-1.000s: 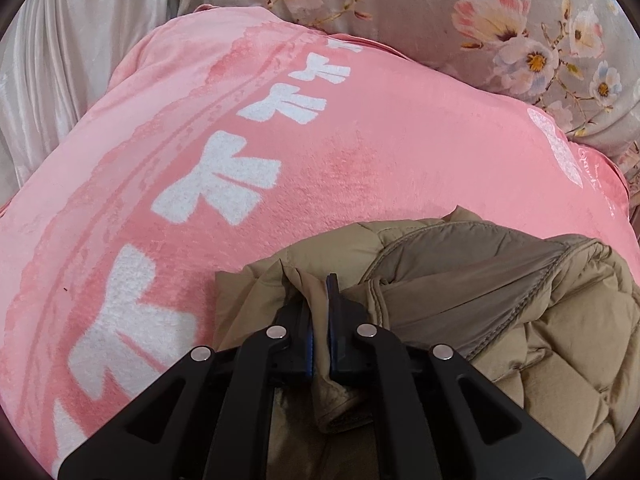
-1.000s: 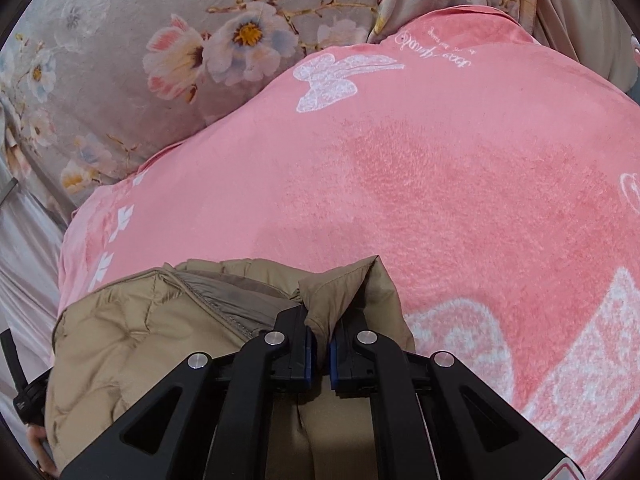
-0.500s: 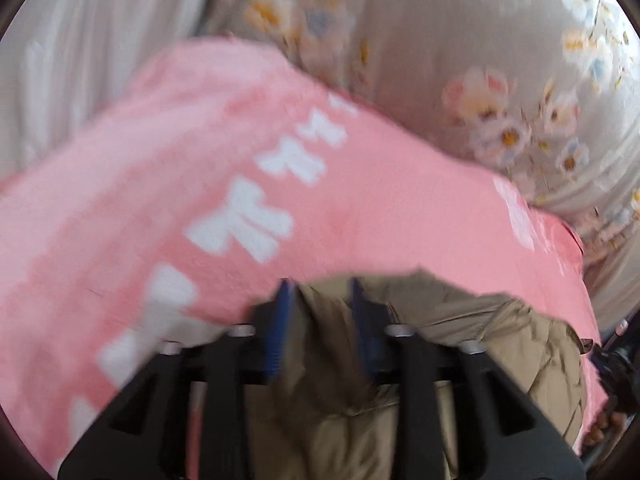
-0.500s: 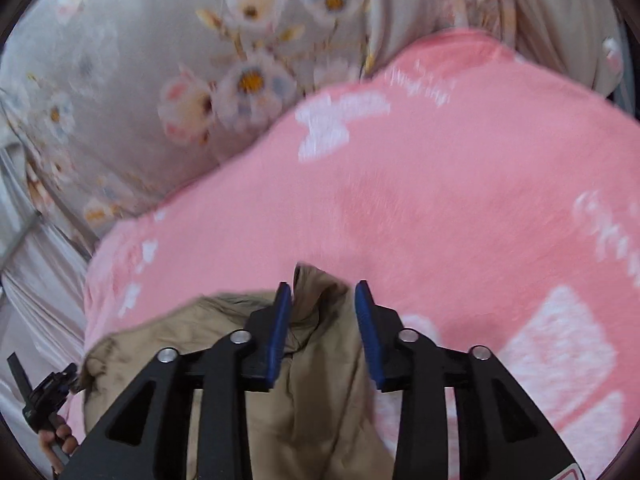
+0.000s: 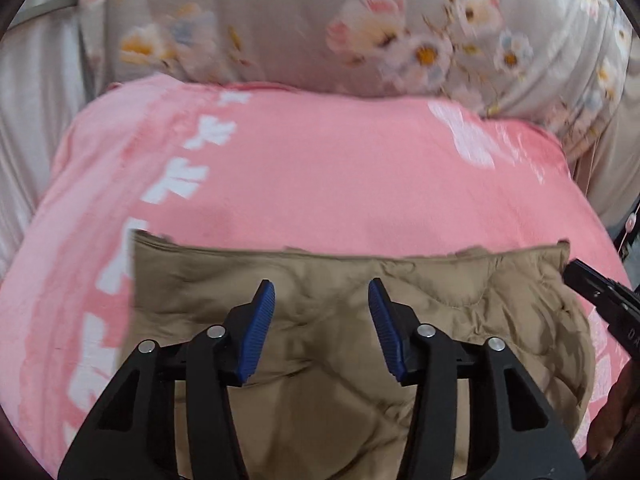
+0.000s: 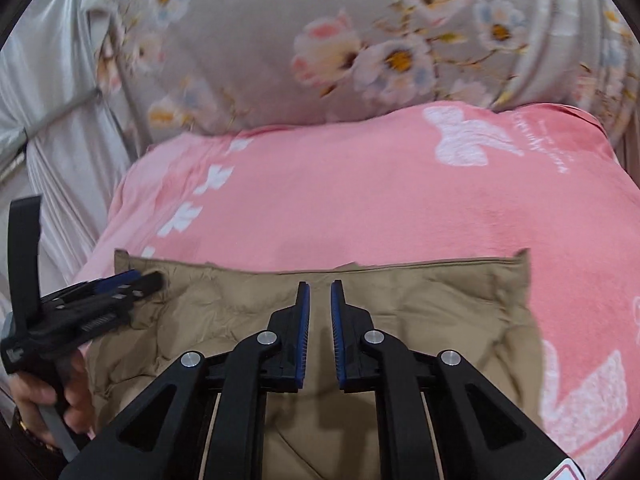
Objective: Fold large clothes
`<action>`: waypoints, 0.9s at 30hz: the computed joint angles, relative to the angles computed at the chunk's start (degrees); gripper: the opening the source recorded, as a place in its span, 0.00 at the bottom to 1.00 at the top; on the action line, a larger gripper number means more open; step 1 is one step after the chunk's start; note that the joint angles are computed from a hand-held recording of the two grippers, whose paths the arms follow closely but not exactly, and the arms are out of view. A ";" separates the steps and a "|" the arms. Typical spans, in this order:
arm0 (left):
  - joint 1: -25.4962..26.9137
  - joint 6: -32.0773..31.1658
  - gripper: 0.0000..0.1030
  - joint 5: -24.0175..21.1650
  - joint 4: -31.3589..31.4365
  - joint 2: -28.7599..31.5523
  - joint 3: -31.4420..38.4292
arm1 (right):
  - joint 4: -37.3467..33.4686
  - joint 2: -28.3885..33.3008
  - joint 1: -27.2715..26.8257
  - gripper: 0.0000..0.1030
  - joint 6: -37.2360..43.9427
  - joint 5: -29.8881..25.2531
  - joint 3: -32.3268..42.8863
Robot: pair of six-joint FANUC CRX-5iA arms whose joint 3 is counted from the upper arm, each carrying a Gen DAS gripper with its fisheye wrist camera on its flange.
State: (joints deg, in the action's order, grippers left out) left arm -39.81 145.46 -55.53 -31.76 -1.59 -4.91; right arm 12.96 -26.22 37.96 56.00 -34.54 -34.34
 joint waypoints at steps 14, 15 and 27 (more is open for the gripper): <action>2.16 1.47 0.47 1.83 -0.71 8.67 2.86 | -7.99 13.40 -3.67 0.05 6.27 2.59 4.50; 2.12 1.78 0.47 2.12 -1.00 8.90 2.81 | -8.01 13.59 -3.61 0.05 6.26 2.74 4.44; 1.30 4.35 0.47 2.82 -4.25 11.15 3.45 | -11.03 16.18 -4.28 0.03 8.26 4.81 4.99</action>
